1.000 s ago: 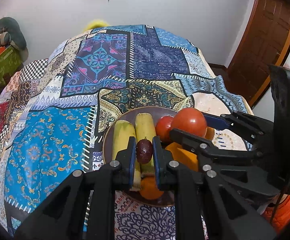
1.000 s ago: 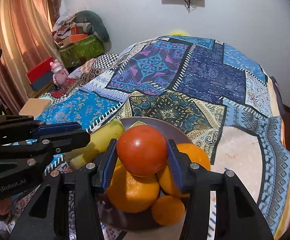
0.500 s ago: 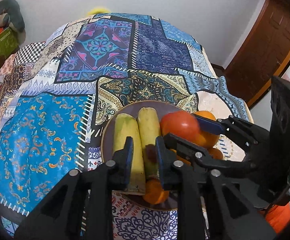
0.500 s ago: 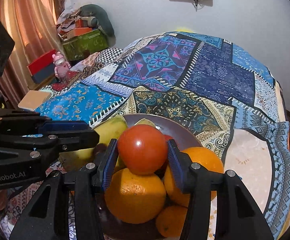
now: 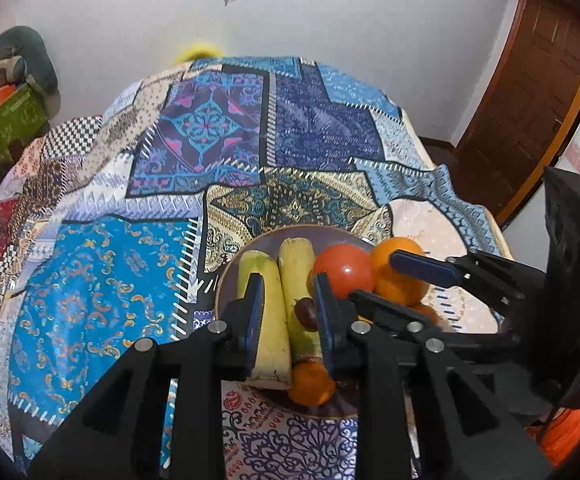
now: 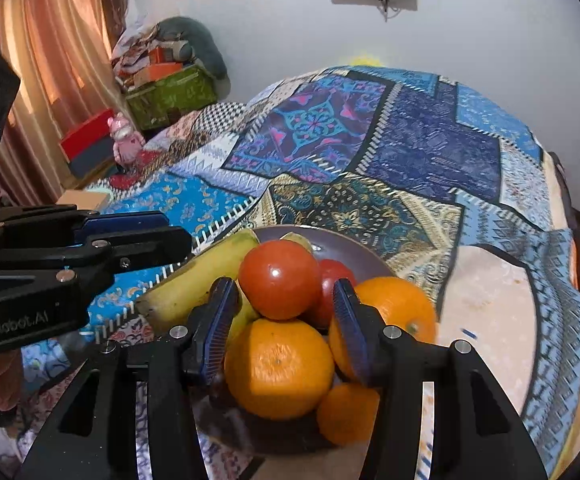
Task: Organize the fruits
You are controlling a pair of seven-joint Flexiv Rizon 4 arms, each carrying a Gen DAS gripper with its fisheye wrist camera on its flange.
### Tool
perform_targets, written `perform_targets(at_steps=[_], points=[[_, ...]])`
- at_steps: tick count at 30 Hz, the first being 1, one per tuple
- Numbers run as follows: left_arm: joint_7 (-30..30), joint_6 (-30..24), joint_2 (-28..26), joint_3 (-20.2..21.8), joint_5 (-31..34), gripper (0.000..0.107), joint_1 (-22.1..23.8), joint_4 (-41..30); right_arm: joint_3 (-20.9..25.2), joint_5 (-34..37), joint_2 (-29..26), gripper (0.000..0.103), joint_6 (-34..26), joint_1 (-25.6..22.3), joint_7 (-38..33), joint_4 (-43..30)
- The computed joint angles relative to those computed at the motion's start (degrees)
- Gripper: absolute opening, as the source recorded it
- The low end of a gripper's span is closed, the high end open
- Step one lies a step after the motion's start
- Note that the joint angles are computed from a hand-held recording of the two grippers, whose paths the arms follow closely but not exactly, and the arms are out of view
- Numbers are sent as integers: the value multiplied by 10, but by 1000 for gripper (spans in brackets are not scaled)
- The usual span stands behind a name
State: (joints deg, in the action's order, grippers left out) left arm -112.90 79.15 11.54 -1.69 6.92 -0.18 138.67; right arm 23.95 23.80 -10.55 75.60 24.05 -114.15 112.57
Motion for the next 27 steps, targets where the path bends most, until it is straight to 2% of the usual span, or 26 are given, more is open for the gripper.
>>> perform_targets(at_steps=[5,9,16,18,20,22,25,27], points=[[-56,-34,70,-37,66,25,31,-4,-1,68,65,47,-4,-17,-21,13],[-97,-69,161,-74,108,25,49,-5,-22,106,137,47,6,-3,-28,36],[-124,-133,323,-115,111,26,47,-9,-52,134,287,55,38,38,-16,95],[-128,-148,369,-126,110,34,45,-14,-57,130,324,59,43,52,-4,110],[-129,-160,403,-139,109,52,49,-19,-53,118,357,64,60,57,17,128],[-134,-177,442,-153,108,61,53,-22,-44,108,383,71,77,58,43,145],[-136,-202,480,-164,98,70,46,-22,-27,87,417,80,91,53,82,171],[-141,-220,502,-174,93,74,46,-22,-20,77,427,91,106,53,102,186]])
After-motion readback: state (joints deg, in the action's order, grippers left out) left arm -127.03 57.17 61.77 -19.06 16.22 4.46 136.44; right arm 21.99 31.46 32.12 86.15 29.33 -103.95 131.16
